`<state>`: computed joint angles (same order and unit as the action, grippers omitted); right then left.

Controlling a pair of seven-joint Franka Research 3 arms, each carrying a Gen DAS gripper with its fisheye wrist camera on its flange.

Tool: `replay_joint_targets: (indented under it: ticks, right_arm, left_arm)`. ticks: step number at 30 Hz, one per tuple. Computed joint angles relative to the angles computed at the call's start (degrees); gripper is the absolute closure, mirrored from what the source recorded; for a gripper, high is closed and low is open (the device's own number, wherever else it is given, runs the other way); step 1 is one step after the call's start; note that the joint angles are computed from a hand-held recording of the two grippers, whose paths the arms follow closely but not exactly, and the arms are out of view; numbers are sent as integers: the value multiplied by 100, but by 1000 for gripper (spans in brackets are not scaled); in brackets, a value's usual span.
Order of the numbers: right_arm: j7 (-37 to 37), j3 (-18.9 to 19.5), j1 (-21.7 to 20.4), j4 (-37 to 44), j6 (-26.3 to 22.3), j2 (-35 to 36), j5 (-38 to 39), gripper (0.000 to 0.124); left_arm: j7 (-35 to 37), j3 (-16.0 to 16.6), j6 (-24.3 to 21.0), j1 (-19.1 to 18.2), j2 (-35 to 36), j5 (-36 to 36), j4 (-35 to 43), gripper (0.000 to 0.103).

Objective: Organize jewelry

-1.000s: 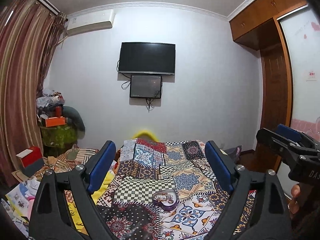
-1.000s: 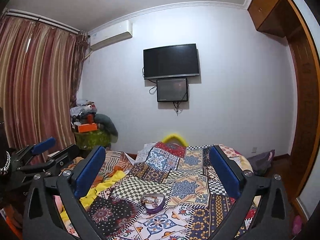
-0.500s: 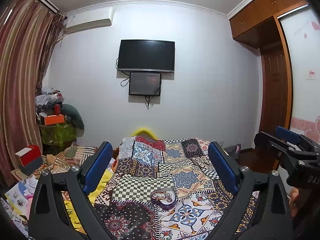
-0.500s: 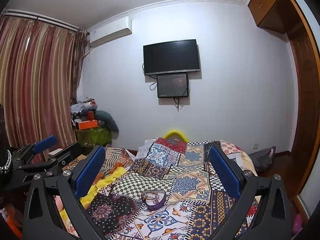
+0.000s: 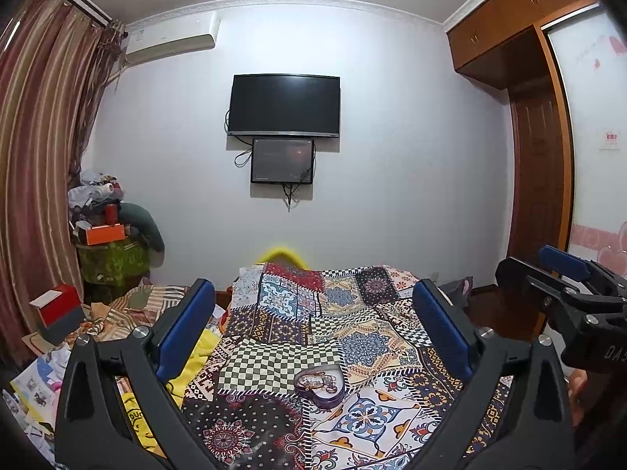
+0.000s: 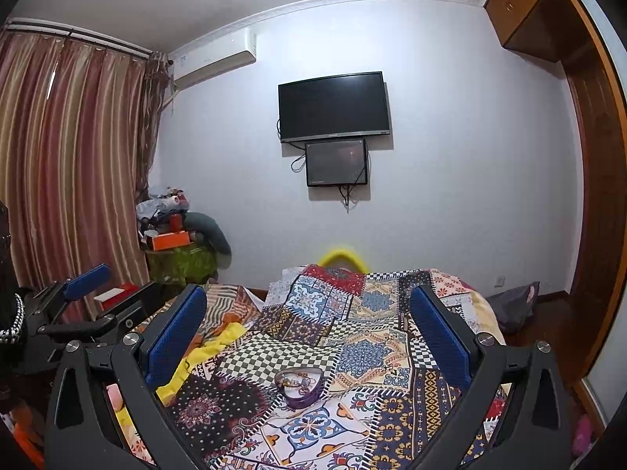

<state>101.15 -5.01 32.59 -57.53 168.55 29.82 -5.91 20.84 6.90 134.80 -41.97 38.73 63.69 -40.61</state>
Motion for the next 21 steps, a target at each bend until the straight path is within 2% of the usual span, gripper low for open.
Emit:
replay_joint_targets:
  ticks: [5,21]
  right_arm:
    - [121,-109,43,24,-38,14,-58,21]
    - [205,-37,-67,-101,-75,-78,-73,21]
  left_arm:
    - [41,-21,29,16,24,-48,29,2]
    - [346,19,57,61,354,-467,521,2]
